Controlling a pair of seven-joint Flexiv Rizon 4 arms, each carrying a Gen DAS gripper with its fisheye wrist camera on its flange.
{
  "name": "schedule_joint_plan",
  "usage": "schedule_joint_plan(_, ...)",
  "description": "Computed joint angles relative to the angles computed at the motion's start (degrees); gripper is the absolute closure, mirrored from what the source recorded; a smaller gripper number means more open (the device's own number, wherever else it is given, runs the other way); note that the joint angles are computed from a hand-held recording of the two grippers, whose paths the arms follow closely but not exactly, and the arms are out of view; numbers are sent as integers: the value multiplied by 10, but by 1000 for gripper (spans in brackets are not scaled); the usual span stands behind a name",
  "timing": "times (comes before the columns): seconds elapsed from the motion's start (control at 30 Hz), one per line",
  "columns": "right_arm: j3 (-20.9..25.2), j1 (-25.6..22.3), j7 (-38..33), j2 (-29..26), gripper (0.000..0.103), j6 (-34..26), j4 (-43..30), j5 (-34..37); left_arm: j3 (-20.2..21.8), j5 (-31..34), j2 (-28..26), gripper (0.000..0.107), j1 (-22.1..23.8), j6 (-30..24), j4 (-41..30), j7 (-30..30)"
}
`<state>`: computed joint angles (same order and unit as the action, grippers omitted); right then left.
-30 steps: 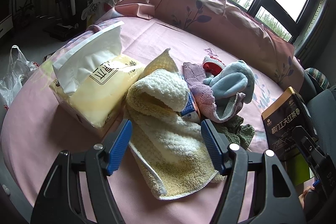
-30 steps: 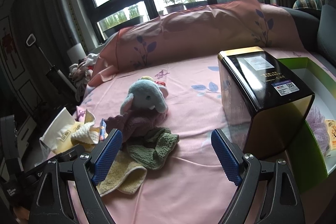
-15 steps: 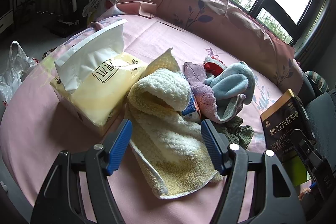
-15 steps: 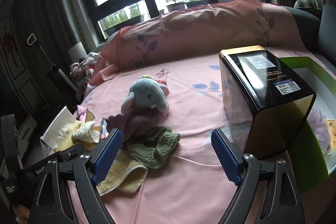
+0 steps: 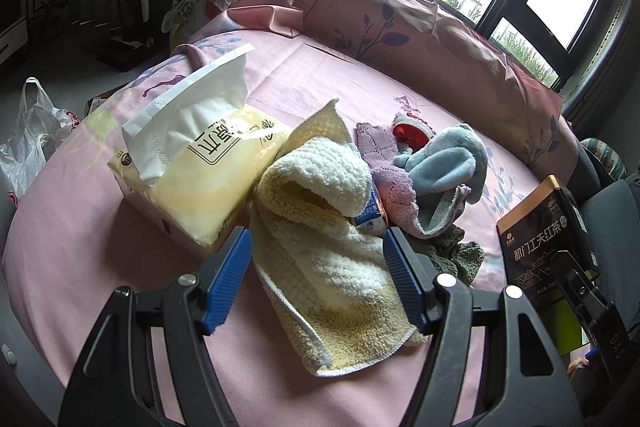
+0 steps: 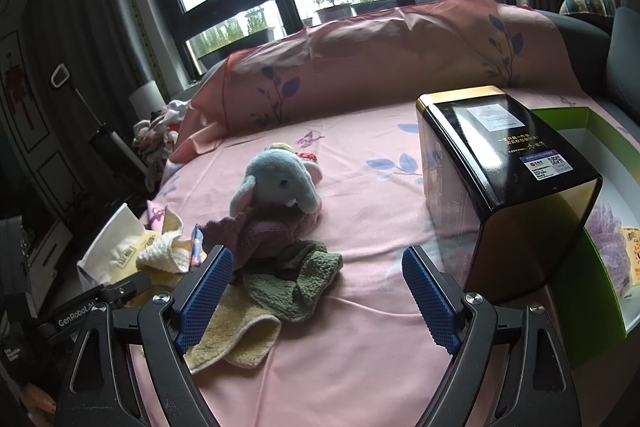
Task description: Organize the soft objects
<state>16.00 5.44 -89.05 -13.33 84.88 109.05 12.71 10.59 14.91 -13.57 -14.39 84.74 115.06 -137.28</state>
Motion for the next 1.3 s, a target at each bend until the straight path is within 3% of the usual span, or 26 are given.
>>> schedule_joint_plan(0.2,-2,2,0,0,15,2,1,-2,-10,-13,18,40,14,9,19,14)
schedule_joint_plan(0.37,2,-1,-7,0,15,-4,0,0,3,23,32,40,7,4,18,-3)
schedule_joint_plan(0.47,76,-64,-114,0,15,-64,-45,112,-6,24,36,40,19,9,23,1)
schedule_joint_plan(0.57,87,-70,-166,8,15,-89,-59,171,-41,-29,41,40,54,39,50,51)
schedule_joint_plan(0.73,35,-11,-114,25,15,-119,-46,141,-102,-155,49,40,101,81,99,163)
schedule_joint_plan(0.8,33,-6,-134,32,15,-144,-55,171,-143,-215,53,40,129,100,120,215)
schedule_joint_plan(0.87,27,6,-143,39,7,-160,-61,188,-181,-267,57,40,156,108,135,261)
schedule_joint_plan(0.9,20,18,-133,40,3,-158,-59,181,-178,-275,56,40,152,106,136,269)
schedule_joint_plan(1.0,-2,55,-100,44,0,-142,-43,141,-98,-235,50,40,89,87,116,246)
schedule_joint_plan(1.07,-10,70,-78,44,0,-146,-38,114,-88,-233,50,40,83,87,116,249)
schedule_joint_plan(1.17,-9,70,-70,43,0,-175,-49,128,-144,-296,57,39,127,107,140,300)
schedule_joint_plan(1.3,-10,54,-68,31,0,-247,-91,199,-272,-429,70,39,219,131,179,399)
